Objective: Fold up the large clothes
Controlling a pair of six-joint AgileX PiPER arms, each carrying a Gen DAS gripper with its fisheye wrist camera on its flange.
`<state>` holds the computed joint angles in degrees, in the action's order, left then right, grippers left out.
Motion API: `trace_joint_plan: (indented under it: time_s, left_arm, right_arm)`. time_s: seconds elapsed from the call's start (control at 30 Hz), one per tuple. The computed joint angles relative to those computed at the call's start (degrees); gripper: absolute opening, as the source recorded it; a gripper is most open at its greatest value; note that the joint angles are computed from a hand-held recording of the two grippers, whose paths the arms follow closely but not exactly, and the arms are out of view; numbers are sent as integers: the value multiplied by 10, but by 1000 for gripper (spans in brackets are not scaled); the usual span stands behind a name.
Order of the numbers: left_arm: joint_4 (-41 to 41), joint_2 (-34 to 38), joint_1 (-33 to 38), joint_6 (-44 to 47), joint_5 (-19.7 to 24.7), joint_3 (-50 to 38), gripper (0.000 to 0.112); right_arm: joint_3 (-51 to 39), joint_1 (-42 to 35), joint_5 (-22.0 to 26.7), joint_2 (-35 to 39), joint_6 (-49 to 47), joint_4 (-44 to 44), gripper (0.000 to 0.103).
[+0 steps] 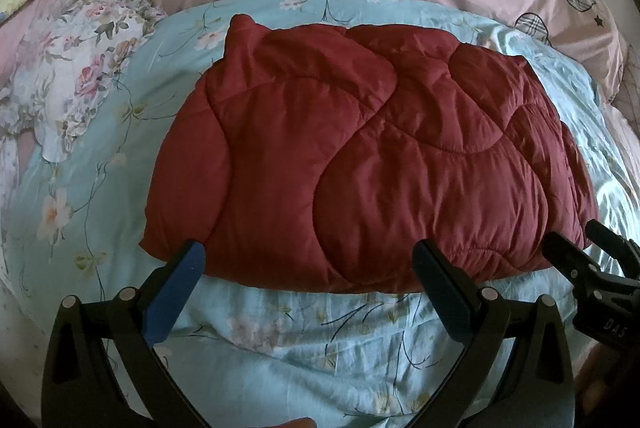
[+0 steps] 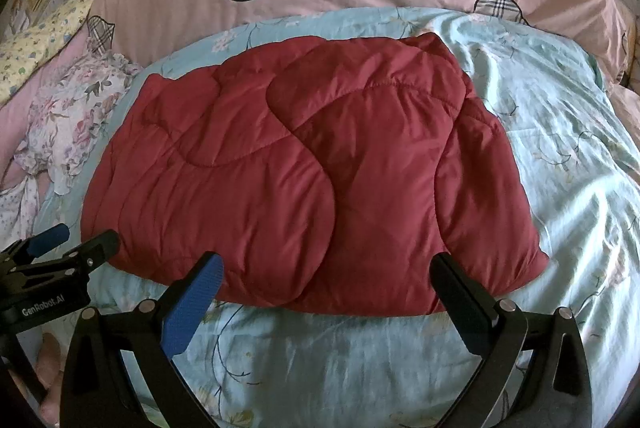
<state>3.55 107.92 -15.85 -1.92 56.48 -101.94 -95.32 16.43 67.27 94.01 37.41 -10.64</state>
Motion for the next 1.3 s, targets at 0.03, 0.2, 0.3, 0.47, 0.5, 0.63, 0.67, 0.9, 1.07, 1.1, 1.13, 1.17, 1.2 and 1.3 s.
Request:
trace_joint_plan:
  time_s: [0.03,0.2,0.3,0.47,0.5,0.63,0.67,0.9,1.07,1.1,1.13,1.17,1.2,1.3]
  left_arm:
    - [1,-1,0,0,-1,1,103]
    - [6,-2,-3,-5,-1,3,103]
    - [5,-3,-2,-3,-1,3,103]
    - [9,-3,-1,-3,0,3,103]
    - [9,-5,-1,-3,-2,5,103]
    - [16,-9,-1,-5,-10,14,103]
    - [17,-11,-2,-6,-12,16,103]
    - [17,-11,-1,-4,-13,16,103]
    - [19,-12,-1,-5,-15,17,103]
    - [20,-13,-2,-6,-16,18,103]
    - [20,-13,-2,-6,-16,17,103]
    - [21,-12,-2,-5,-16,16,103]
    - [22,-12,-3,-8,-16,17,103]
    - [22,-13,-3,-8,-16,17,103]
  right_arm:
    - [1,0,0,0,0,0,103]
    - [-2,1,2,1,1,1,103]
    - [-2,1,2,1,1,1,103]
    - [-2,2,3,0,1,1,103]
    - [-3,3,3,1,2,0,103]
    - [-4,4,4,1,4,0,103]
    - [-4,5,5,0,4,-1,103]
    - [-8,6,7,1,4,-1,103]
    - [-13,8,11,3,6,-2,103]
    - [-13,8,11,3,7,-2,103]
    - [-15,9,12,4,7,-3,103]
    - [-16,9,13,4,7,-3,103]
    - [-16,9,12,4,7,-3,103]
    - [-17,11,13,4,10,-4,103]
